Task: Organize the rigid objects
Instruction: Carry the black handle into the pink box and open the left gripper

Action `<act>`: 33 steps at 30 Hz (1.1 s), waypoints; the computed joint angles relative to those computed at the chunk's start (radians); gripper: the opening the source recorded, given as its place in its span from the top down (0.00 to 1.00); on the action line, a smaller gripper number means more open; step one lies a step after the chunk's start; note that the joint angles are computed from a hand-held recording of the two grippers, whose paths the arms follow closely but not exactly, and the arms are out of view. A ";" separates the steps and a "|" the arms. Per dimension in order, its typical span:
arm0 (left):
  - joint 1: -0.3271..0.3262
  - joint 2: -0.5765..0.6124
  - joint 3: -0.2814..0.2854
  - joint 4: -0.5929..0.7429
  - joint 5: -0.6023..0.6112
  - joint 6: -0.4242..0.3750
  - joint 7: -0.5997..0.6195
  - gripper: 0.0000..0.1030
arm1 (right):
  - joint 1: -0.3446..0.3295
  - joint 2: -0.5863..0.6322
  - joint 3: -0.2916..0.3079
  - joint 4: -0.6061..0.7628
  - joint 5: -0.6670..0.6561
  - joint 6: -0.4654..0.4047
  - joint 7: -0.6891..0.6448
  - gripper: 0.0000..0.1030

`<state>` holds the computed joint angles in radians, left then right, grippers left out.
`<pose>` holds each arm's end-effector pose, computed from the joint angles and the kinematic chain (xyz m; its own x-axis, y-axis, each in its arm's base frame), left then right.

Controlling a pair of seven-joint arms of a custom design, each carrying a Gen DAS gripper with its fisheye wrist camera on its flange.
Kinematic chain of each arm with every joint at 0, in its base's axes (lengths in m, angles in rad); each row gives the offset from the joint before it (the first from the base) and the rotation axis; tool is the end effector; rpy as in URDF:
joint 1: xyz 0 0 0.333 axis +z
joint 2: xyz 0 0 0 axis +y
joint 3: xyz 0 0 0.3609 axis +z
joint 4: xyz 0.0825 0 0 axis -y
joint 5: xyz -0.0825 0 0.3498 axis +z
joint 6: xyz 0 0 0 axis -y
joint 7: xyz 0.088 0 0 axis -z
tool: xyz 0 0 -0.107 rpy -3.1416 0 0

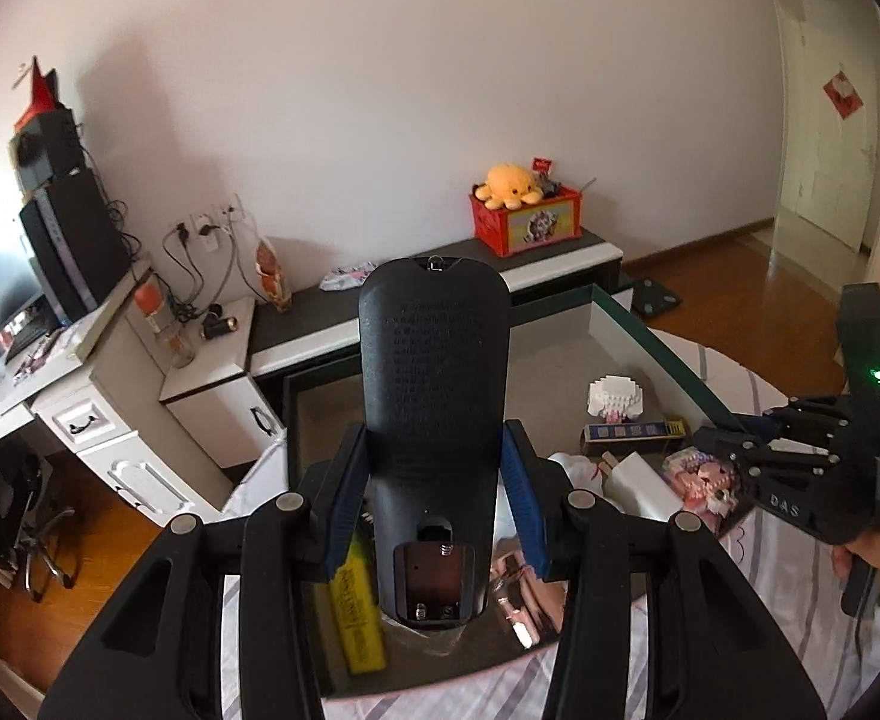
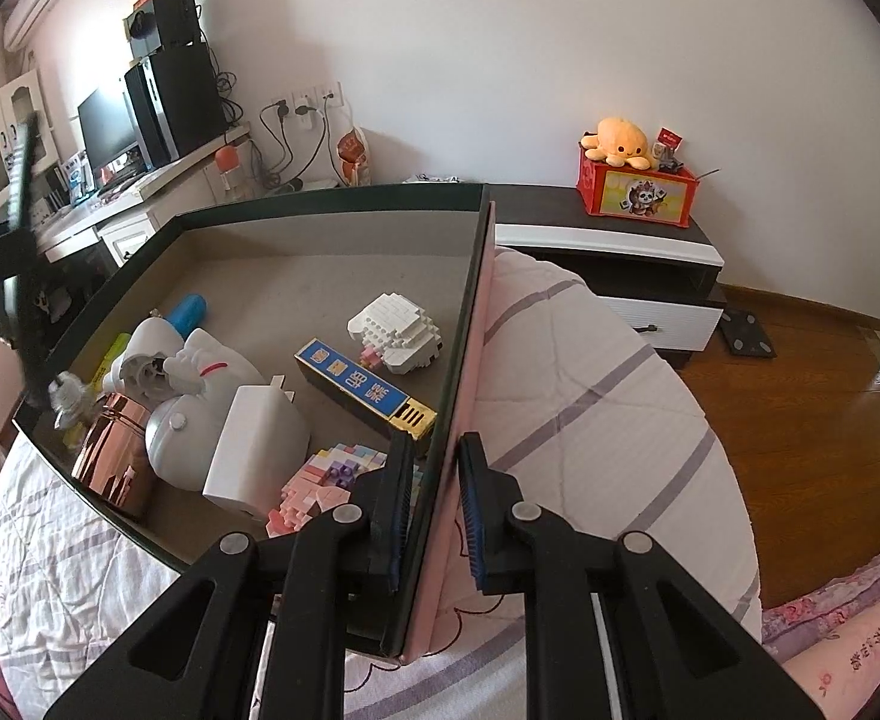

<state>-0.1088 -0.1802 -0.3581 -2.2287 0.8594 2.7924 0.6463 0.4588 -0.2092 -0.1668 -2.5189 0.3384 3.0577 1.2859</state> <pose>0.4233 -0.2665 0.5737 -0.1945 -0.9680 -0.1588 -0.5923 0.2450 -0.7676 0.4443 0.1018 0.5044 0.2715 -0.9582 -0.0904 -0.7221 -0.1407 -0.6774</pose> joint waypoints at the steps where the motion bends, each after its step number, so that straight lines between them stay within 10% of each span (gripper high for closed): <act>1: -0.002 0.018 -0.001 0.013 -0.004 -0.004 0.008 0.57 | 0.007 -0.001 -0.006 0.000 0.008 -0.001 -0.006 0.85; 24: -0.203 0.240 0.143 0.169 -0.008 -0.142 0.020 0.56 | 0.031 -0.002 -0.023 0.002 0.084 0.003 -0.079 0.84; 33: -0.192 0.188 0.130 0.124 -0.002 -0.131 0.019 0.26 | 0.001 0.000 0.004 0.006 0.049 -0.009 -0.041 0.84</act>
<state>-0.3010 0.0081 -0.2277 -2.1043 0.8571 2.6612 0.6651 0.4594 -0.2090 -0.1628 -2.5130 0.3879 3.0491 1.2446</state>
